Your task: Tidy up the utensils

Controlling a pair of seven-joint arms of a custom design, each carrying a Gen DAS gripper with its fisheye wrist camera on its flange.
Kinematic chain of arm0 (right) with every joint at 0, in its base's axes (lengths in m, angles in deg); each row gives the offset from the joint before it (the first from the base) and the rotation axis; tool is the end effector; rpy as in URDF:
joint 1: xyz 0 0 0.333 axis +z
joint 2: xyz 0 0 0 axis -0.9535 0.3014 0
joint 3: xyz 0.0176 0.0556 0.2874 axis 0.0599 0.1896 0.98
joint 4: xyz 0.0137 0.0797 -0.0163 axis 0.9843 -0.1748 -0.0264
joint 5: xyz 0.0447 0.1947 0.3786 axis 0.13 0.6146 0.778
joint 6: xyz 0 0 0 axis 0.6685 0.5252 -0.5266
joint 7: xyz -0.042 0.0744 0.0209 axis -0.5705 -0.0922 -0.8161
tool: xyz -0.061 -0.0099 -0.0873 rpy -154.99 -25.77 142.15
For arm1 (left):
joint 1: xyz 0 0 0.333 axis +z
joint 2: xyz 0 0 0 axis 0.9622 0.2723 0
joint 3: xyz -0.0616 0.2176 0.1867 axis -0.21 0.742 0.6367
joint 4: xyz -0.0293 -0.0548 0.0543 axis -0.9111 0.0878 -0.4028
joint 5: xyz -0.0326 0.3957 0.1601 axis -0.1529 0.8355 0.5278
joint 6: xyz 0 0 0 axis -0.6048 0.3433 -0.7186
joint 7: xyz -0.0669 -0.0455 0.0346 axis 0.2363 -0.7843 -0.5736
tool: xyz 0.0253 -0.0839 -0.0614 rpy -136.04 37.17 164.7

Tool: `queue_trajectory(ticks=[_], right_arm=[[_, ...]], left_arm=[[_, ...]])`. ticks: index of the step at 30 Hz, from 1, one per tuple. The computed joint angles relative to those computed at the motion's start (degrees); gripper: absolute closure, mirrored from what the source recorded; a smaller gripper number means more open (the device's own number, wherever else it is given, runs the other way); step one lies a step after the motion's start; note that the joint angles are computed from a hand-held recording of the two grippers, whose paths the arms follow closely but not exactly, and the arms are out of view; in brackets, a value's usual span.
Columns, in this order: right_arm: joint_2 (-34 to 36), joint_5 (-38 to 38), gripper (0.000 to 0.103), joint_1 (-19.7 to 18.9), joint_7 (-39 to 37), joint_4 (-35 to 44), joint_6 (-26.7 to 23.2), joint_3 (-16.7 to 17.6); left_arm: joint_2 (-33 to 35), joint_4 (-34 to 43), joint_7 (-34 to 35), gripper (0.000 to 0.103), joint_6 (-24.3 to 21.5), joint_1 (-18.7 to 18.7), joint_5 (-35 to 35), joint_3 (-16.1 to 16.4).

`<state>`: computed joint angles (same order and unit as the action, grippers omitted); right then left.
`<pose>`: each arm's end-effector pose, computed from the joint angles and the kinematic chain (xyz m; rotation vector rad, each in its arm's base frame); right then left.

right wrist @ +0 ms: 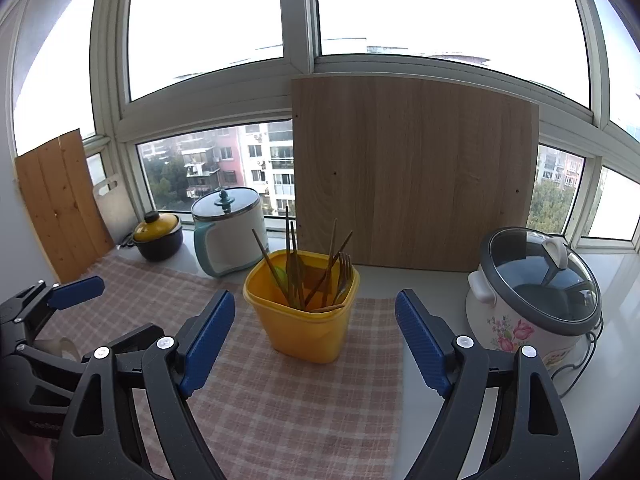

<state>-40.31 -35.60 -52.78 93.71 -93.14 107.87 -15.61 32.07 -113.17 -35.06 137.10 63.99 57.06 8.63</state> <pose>0.4875 0.0780 0.7078 -1.7876 1.2387 -0.5835 0.4432 -0.3212 0.7241 -1.7240 1.6089 -0.8777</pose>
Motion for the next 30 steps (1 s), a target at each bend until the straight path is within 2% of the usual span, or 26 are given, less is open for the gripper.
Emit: queue_trajectory(ticks=[23, 30], right_arm=[[-0.9, -0.3, 0.021, -0.2, -0.7, -0.8, -0.7, -0.4], [-1.0, 0.1, 0.021, -0.3, -0.6, -0.9, -1.3, -0.6]], left_arm=[[-1.4, -0.8, -1.0, 0.000, -1.8, -0.1, -0.2, -0.5], [-1.4, -0.4, -2.6, 0.000, -3.3, 0.4, 2.9, -1.6]])
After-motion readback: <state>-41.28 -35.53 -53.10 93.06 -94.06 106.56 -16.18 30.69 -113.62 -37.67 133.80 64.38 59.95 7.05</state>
